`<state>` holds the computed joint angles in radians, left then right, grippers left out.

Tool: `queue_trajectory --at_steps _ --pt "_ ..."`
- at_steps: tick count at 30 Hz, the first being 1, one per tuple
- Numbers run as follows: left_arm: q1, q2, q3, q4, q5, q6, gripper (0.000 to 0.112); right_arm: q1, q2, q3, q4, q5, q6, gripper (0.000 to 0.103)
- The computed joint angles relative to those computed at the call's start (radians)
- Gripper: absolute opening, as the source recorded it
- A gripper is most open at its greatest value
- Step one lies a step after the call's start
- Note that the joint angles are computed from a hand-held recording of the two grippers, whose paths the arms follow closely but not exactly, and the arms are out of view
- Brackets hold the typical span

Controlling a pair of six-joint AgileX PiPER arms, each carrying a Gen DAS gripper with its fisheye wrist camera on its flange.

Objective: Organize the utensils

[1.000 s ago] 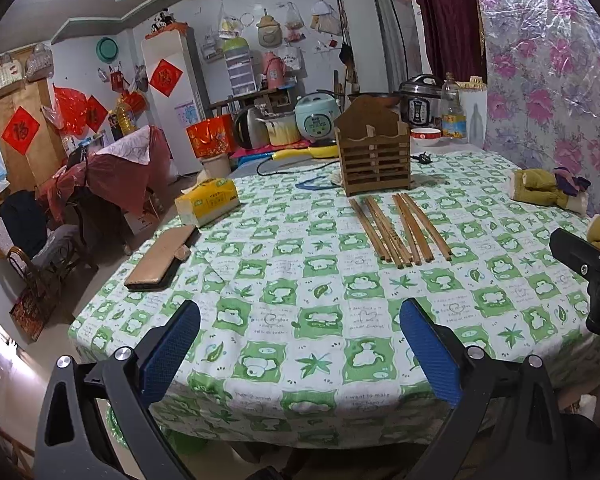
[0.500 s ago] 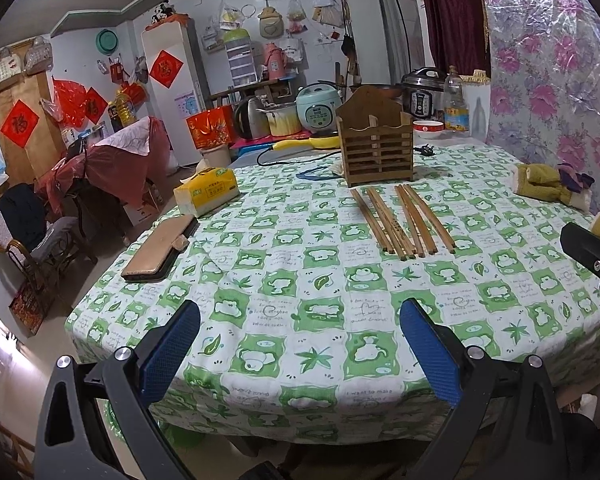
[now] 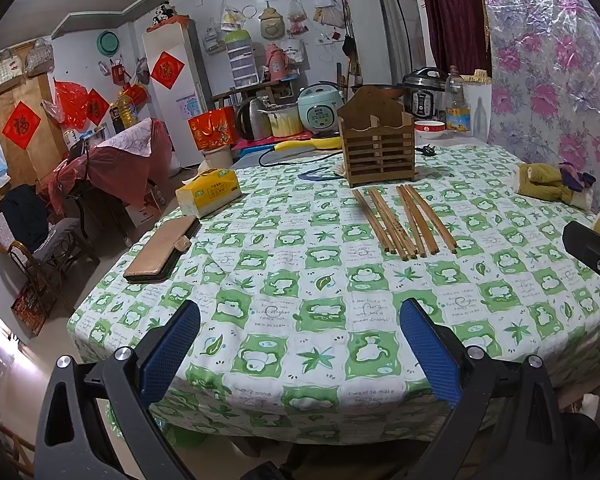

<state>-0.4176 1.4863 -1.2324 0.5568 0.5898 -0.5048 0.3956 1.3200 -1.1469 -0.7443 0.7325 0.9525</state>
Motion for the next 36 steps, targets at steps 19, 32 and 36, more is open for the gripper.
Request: queue_trajectory --at_steps 19,32,36 --pt "-0.002 0.001 0.0 0.008 0.002 -0.006 0.098 0.003 0.0 0.0 0.0 0.0 0.004 0.097" --pt "0.008 0.003 0.005 0.002 -0.005 0.006 0.098 0.017 0.005 -0.001 -0.009 0.006 0.02 0.097" --pt "0.018 0.002 0.009 -0.008 -0.01 0.02 0.098 0.012 0.003 0.0 -0.006 0.003 0.016 0.097"
